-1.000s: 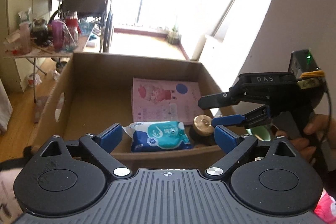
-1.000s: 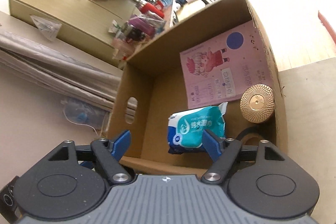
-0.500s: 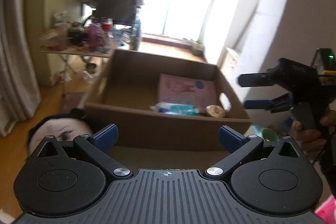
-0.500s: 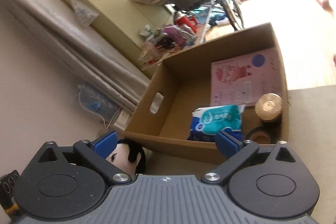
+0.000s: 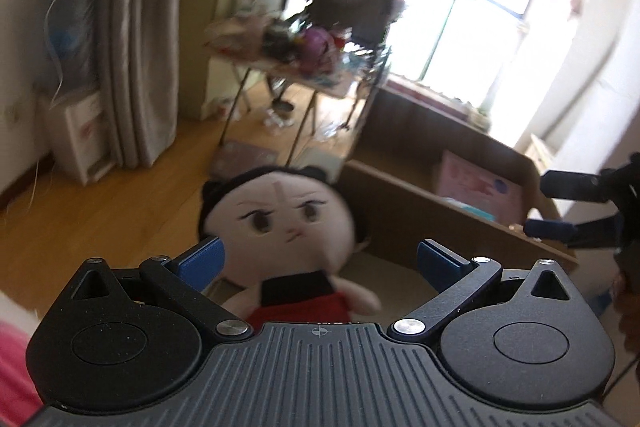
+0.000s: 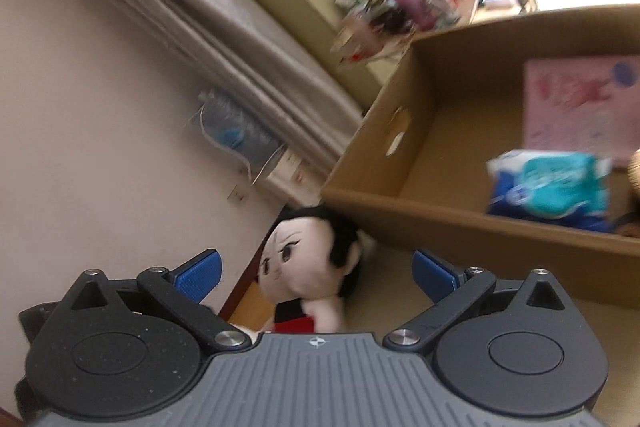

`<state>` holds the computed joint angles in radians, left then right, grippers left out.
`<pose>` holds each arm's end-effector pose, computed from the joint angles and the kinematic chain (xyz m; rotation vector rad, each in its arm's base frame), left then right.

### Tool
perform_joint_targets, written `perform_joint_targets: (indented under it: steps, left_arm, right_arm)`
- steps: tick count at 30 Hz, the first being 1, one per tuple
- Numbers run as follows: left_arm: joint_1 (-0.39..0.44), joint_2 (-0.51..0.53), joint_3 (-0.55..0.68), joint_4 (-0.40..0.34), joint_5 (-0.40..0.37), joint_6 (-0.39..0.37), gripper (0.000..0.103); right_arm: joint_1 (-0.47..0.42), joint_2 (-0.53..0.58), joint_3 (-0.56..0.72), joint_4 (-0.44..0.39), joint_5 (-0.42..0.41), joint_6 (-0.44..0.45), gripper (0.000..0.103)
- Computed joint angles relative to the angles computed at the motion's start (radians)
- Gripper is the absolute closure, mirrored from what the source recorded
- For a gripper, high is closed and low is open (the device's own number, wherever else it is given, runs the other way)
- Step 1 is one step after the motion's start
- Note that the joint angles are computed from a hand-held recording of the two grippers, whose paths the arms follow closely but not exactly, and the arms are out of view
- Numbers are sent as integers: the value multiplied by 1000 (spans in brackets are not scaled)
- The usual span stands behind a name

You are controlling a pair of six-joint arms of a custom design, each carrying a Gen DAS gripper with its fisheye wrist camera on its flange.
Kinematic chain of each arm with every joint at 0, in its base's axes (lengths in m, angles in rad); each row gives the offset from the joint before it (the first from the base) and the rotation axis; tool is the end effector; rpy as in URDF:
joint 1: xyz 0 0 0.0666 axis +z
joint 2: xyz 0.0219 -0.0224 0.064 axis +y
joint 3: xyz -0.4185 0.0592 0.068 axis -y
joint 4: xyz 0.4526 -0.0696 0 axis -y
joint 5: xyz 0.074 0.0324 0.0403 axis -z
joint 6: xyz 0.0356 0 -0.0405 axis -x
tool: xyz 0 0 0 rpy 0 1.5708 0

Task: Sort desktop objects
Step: 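Withdraw the right gripper from the box toward the plush doll, then close the right gripper on the plush doll's body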

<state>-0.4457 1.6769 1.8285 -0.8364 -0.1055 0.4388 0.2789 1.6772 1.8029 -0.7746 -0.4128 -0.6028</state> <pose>0.6023 -0.2840 0.5385 -0.0491 2.2749 -0.3533 0.6382 0.1972 0.5317 0.1354 2.3178 0.9267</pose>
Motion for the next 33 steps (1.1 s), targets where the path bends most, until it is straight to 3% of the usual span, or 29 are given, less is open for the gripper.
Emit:
perform_joint_targets:
  steps: [14, 22, 33]
  left_arm:
    - [132, 118, 41, -54, 261, 110, 0]
    - [162, 144, 35, -41, 378, 101, 0]
    - [164, 146, 16, 17, 426, 100, 0]
  right_arm:
    - [69, 248, 218, -110, 30, -124, 0]
    - [82, 307, 276, -148, 58, -148, 0]
    - [89, 348, 325, -149, 28, -145, 0]
